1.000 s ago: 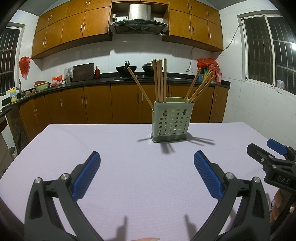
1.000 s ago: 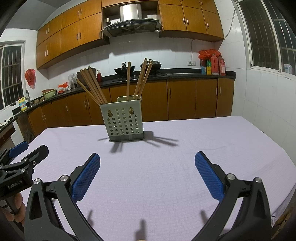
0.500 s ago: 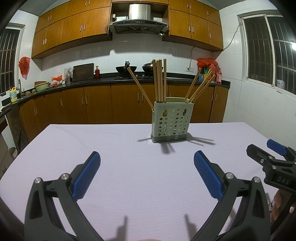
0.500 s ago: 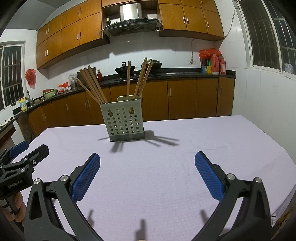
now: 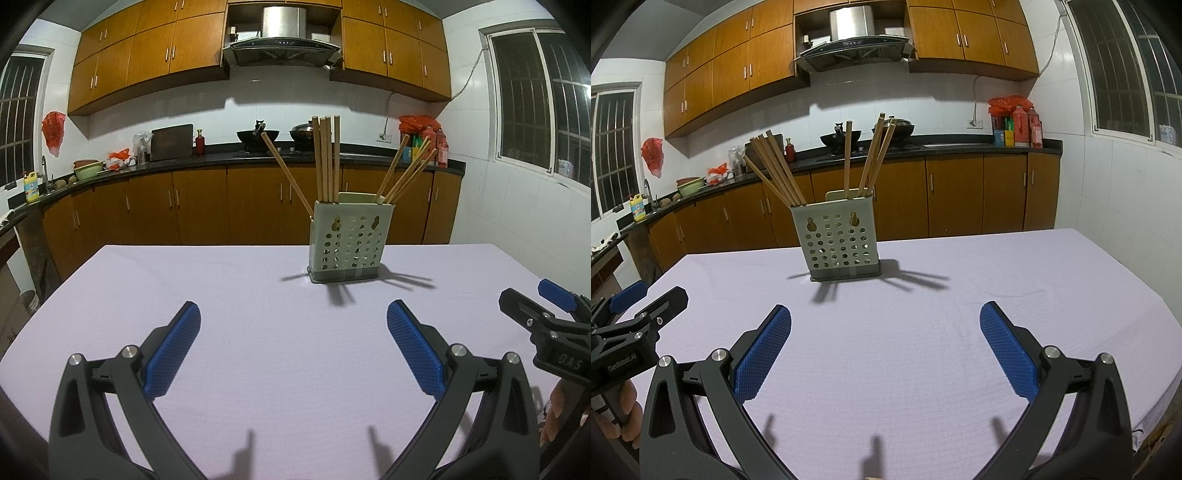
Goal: Organize utensils
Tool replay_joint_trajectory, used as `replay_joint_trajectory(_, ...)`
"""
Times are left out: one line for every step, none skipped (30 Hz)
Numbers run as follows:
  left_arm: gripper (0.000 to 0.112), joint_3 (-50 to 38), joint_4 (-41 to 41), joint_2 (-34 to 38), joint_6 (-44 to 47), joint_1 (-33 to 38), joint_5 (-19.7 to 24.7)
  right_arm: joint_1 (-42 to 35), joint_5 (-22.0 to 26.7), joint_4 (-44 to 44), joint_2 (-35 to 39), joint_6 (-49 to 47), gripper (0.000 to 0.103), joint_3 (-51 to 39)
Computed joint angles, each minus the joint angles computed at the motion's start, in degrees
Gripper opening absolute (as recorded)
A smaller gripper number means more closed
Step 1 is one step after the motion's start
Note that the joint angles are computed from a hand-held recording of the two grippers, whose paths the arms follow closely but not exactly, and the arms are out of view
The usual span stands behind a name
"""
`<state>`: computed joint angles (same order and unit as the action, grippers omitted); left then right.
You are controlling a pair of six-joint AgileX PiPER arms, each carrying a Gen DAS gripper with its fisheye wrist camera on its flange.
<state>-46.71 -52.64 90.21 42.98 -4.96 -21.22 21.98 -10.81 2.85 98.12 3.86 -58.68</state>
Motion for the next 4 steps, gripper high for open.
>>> replay_joint_trajectory(0.099,-0.01,0.2,0.01,-0.18,-0.02,0.05,0.31,-0.21,1.39,-0.13,-1.27,0.101,0.28)
replay_joint_trajectory(0.099,-0.04,0.64,0.08,-0.55,0.09,0.16,0.25,-0.15,1.26,-0.09,-1.08,0.101,0.19)
replay_joint_trajectory(0.099,0.01,1.08,0.11,-0.97,0.13,0.15,0.31,-0.18,1.45,-0.11,-1.18,0.101,0.25)
replay_joint_trajectory(0.099,0.09,1.34,0.11,-1.26,0.11,0.07,0.33,-0.17,1.45,-0.02,-1.13,0.101,0.16)
